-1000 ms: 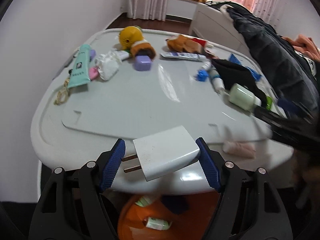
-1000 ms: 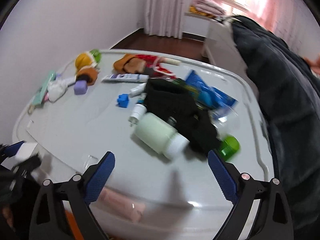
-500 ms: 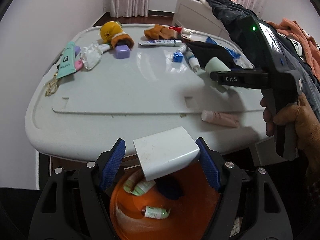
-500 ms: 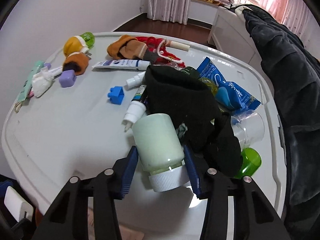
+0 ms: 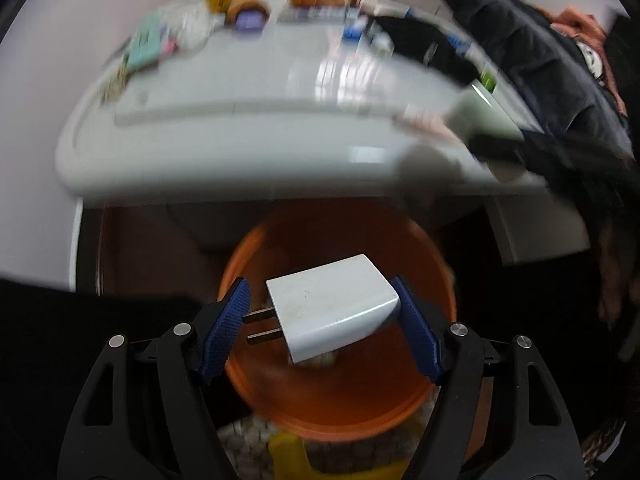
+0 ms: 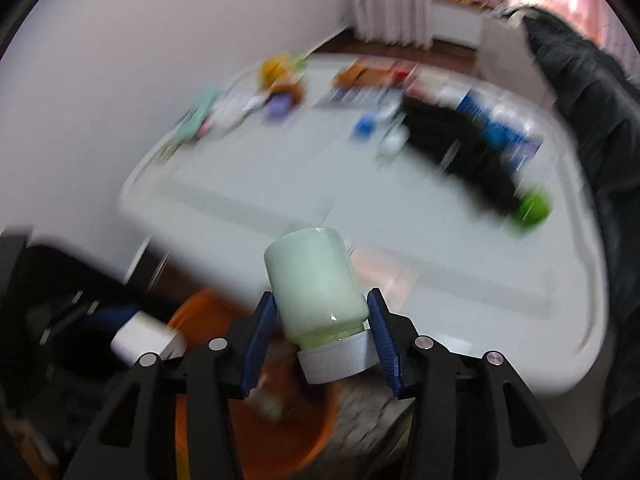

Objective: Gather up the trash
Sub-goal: 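Drop the charger in the bucket with left tool while right drops pill bottle, then grasp the yellow toy with green cup with the left tool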

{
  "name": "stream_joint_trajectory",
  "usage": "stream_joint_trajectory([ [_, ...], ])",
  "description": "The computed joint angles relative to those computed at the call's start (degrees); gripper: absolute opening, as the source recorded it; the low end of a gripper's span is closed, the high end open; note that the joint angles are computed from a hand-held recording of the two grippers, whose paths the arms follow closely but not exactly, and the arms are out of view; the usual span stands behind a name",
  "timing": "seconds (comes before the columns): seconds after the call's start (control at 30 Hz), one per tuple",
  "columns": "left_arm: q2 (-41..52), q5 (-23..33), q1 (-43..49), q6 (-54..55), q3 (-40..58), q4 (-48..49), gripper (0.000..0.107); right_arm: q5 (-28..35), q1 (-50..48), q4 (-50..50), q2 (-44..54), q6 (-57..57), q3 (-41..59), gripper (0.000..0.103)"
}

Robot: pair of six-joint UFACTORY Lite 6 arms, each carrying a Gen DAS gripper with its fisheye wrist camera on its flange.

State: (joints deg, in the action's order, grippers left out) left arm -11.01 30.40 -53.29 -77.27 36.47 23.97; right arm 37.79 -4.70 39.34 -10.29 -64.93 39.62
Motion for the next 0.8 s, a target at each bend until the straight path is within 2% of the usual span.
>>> stream_joint_trajectory([
  [0.1,0.34,-2.11,0.58,4.48,-3.66,-8.06,0.071,0.9,0.62,-3.18,-5.77,0.3,-10.13,0.047],
  [0.17,1.18,-3.29,1.95,8.63,-4.83,-13.36,0.071,-0.48,1.95,-4.74,-5.96,0.63,-14.28,0.048],
  [0.2,1.39,-3.12,2.14,8.84,-4.69,-13.59,0.071,-2.17,3.19,-6.07,-5.7,2.23,-15.79,0.057],
  [0.23,1.41,-2.89,2.29,9.1,-4.38,-13.73,0.071,-3.73,4.06,-7.59,-5.55,4.47,-16.34,0.069],
  [0.33,0.79,-2.13,1.97,7.46,-4.03,-12.09,0.071,-3.1,1.76,-6.97,-7.98,4.98,-15.75,0.081],
  [0.43,-3.01,-1.99,1.99,0.76,-4.64,-5.89,0.072,-0.23,-3.21,-4.33,-9.32,4.38,-11.21,0.084],
  [0.53,-5.61,4.24,2.51,-6.66,-0.11,7.4,0.074,1.5,-4.84,-2.95,-8.66,4.54,-4.58,0.085],
  [0.63,-2.81,6.61,10.56,-0.74,8.26,12.09,0.079,2.31,-4.3,-0.91,-5.2,4.59,5.25,0.09],
  [0.7,2.36,4.24,18.61,4.97,15.46,12.46,0.081,1.89,-3.37,1.73,-1.18,4.95,12.82,0.092],
  [0.8,14.84,1.49,28.78,13.67,29.55,10.77,0.081,0.93,-4.22,6.25,4.44,3.6,20.53,0.093],
])
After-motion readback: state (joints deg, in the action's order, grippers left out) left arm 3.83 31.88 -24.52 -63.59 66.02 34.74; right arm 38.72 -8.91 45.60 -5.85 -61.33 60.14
